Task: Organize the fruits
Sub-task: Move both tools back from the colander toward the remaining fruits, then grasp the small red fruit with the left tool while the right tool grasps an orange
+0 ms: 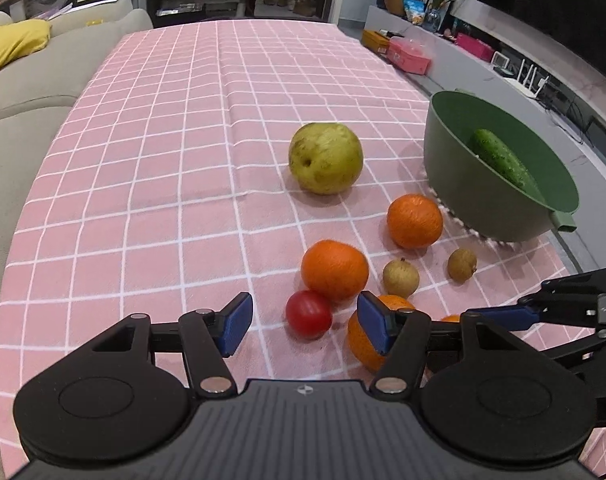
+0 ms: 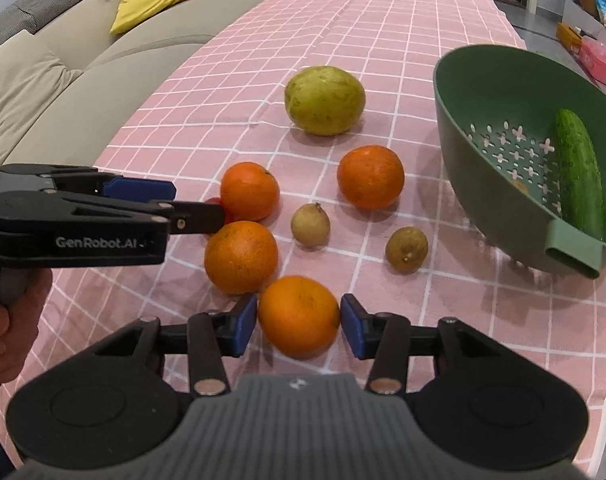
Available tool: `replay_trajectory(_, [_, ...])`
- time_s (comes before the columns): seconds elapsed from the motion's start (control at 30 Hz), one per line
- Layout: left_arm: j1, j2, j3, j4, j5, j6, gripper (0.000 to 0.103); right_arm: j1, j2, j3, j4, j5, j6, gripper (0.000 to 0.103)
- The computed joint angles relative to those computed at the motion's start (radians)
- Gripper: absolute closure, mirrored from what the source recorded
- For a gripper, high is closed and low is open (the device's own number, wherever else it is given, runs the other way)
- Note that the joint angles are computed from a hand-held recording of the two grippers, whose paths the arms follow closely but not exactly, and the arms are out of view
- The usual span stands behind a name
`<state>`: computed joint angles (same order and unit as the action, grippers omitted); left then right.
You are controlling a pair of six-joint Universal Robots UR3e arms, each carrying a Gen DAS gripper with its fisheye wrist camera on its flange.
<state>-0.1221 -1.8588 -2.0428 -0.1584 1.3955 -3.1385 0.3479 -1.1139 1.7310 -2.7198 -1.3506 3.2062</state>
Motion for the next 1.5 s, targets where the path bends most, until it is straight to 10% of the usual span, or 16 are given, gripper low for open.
replay_trajectory(0.97, [0.006,-0.074,0.047,-0.03,-0.029,0.03,0.071,-0.011,0.028,-0.008,-0.023,-0.007,-0.006,0.06])
replay_trajectory(1.5, [0.001,-0.009,0.035,-0.078,0.017,0.059,0.073,-0.019,0.025,-0.031,0.011,-0.016,0.003,0.061])
